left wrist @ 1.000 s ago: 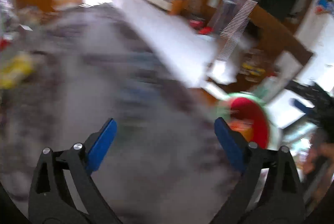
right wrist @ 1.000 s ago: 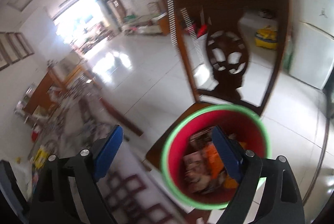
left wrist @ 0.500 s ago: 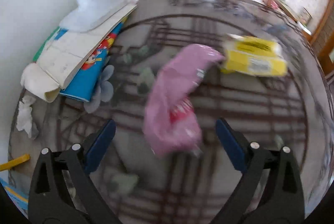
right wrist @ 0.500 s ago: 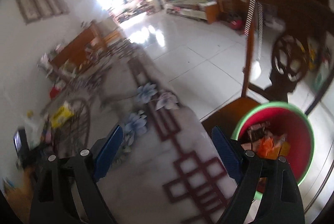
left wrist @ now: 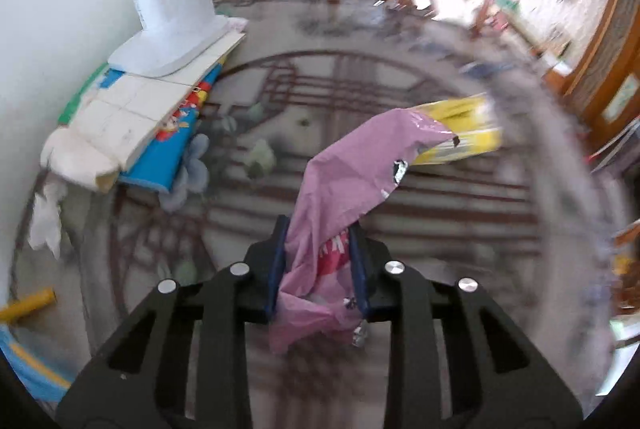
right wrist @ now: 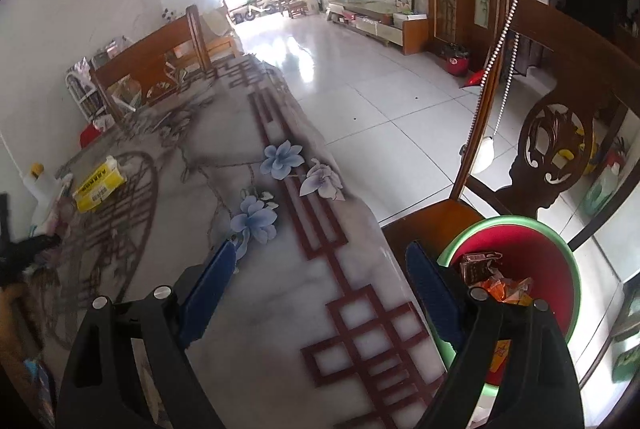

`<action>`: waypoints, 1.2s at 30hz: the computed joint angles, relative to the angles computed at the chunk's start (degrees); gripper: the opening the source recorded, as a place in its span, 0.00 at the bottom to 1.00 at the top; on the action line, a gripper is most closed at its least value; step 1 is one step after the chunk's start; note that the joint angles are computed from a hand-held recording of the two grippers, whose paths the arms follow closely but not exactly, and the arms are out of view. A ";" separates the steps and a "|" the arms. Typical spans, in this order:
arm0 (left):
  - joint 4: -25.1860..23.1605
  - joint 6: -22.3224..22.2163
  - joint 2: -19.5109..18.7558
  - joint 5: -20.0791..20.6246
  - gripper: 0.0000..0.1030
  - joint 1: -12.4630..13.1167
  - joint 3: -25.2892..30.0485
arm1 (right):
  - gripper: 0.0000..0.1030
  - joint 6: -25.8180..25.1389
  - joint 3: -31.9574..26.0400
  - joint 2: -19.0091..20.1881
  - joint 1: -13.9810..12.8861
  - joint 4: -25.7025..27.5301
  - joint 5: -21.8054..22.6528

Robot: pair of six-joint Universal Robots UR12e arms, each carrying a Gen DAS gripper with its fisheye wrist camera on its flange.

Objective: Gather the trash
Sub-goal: 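Move both open grippers back over the table toward the pink wrapper, then grasp the pink wrapper with the left gripper while the right grasps the yellow juice carton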

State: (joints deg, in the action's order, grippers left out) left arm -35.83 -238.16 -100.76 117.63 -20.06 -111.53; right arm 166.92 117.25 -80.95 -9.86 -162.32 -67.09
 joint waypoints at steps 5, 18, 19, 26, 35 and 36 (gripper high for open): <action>7.34 -0.63 3.50 3.38 0.27 -5.97 -1.84 | 0.81 -2.94 -0.41 -0.29 0.54 4.78 1.45; 19.54 -10.19 6.63 -2.03 0.28 -6.92 -8.73 | 0.87 -7.90 -7.27 3.20 9.44 18.16 11.81; 20.12 -10.07 6.57 -2.08 0.28 -6.88 -8.76 | 0.88 -6.90 -8.23 3.92 10.57 18.21 12.19; 26.07 -12.55 7.36 -2.84 0.28 -5.65 -11.22 | 0.91 6.32 -19.46 12.13 20.27 22.24 11.70; 29.61 -14.21 7.98 -2.72 0.28 -4.99 -12.72 | 0.89 19.03 -26.46 18.55 26.38 22.66 1.68; 29.70 -14.13 7.95 -2.74 0.28 -5.01 -12.72 | 0.83 19.29 -26.81 18.90 26.48 22.72 1.56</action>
State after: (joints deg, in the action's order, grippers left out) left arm -6.13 -252.29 -92.81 114.89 -25.07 -124.24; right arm 186.21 90.45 -62.05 16.62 -139.59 -65.53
